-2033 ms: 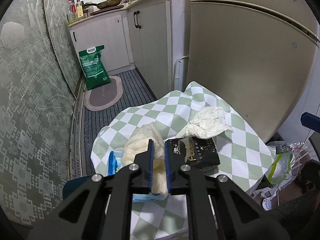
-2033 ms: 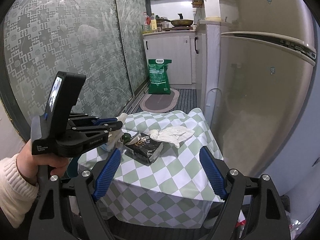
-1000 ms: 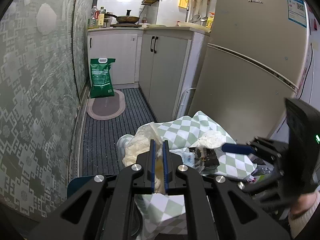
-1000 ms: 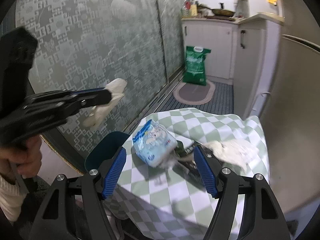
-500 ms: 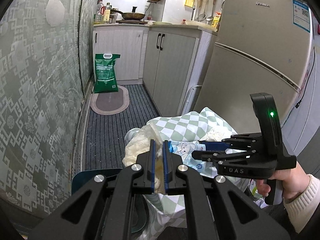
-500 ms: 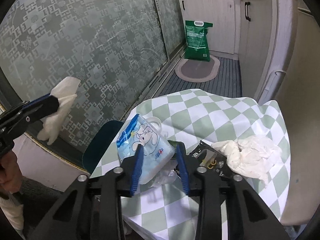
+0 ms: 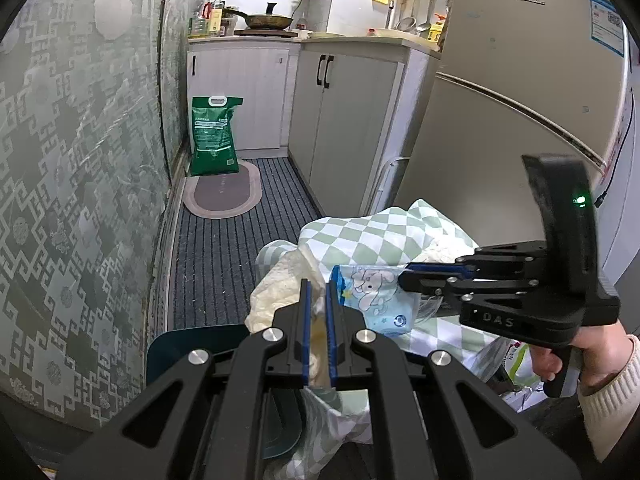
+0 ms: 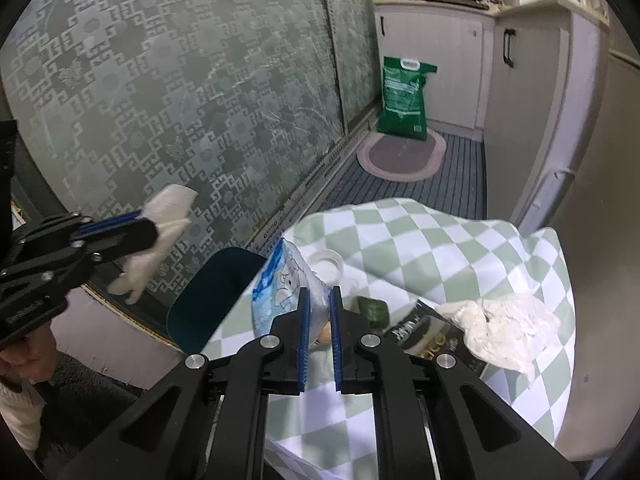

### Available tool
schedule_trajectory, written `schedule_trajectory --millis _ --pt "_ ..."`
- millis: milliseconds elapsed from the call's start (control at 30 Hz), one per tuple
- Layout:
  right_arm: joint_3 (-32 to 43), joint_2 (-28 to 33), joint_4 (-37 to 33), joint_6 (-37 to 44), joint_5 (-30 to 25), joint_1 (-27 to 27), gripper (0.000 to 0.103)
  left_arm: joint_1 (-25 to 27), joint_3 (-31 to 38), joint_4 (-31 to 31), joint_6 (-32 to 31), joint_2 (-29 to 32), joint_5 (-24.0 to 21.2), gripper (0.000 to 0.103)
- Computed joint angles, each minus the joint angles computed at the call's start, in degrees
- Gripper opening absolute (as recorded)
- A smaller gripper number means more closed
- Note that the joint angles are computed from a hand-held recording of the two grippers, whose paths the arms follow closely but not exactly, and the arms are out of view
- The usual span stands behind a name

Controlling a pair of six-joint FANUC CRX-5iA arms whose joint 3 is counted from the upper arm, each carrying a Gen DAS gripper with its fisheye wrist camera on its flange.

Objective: Collect trash
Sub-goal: 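Lift the tissue with the left gripper while the right gripper grasps the blue wipes pack, then drop the tissue into the teal bin with the left gripper while the right drops the wipes pack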

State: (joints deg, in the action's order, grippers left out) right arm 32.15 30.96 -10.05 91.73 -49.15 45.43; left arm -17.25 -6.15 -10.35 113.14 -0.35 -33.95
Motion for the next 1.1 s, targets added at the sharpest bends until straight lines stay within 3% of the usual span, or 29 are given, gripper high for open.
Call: schedule_trajectory --millis 567,867,1100 --pt "-2.70 -2.95 1.82 -1.02 6.60 2.24 0.009 2.90 -2.81 -1.39 3.57 -1.79 -2.86 0.008" --pt "1.19 -0.97 -0.47 1.33 4.53 3.54 0.009 5.86 -5.95 2.58 1.04 -2.08 -3.38 0.007" --pt "6.08 2.99 1.04 0.55 -0.88 5.75 0.009 8.91 -8.84 6.32 -2.35 -1.25 -4.40 0.008"
